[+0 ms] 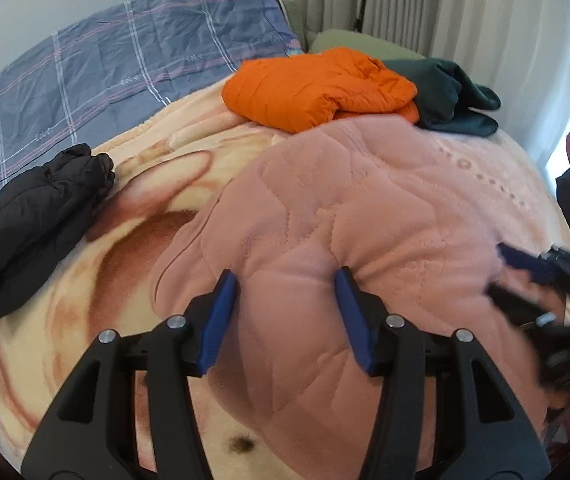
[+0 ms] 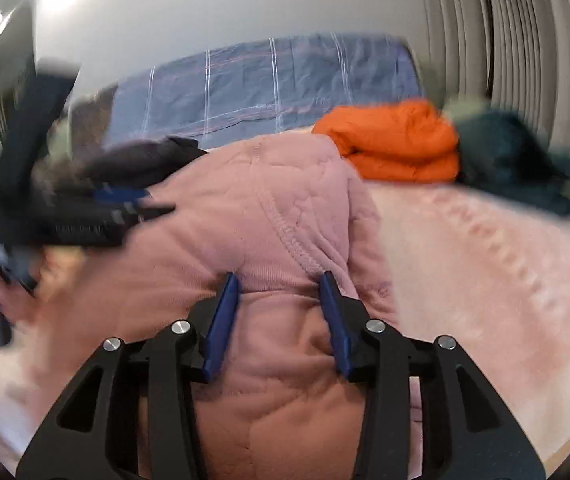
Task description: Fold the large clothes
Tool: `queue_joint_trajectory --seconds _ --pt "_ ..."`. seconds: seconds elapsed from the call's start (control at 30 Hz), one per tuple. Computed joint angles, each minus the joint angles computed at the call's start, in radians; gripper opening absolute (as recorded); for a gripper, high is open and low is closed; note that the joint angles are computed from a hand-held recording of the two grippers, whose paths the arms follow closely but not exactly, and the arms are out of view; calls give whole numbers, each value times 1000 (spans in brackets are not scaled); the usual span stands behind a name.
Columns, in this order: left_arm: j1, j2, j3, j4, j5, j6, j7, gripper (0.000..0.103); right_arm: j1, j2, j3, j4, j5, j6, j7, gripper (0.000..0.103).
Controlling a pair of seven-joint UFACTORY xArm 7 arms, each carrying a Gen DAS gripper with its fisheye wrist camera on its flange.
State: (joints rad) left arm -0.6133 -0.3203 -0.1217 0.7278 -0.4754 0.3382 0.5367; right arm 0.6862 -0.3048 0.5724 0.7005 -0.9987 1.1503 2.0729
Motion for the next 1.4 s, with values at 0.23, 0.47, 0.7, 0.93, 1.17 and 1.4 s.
queue_joint_trajectory --seconds 0.23,0.47,0.7,0.93,1.17,1.4 --pt "61 -49 -61 -29 -315 -35 217 56 31 20 -6 16 9 40 -21 44" --pt "211 -116 -19 -58 -537 131 275 62 29 9 -1 7 15 25 -10 45" --pt "106 110 305 68 -820 561 329 75 18 -7 -1 2 24 15 -24 45" --pt "-341 197 596 176 -661 263 190 20 6 -19 2 -4 28 -4 -34 45" --pt "-18 248 273 145 -505 148 41 0 -1 -40 11 -25 31 -20 -22 45" --pt "369 62 -94 188 -756 295 262 20 -15 -64 21 -45 23 -47 -9 46"
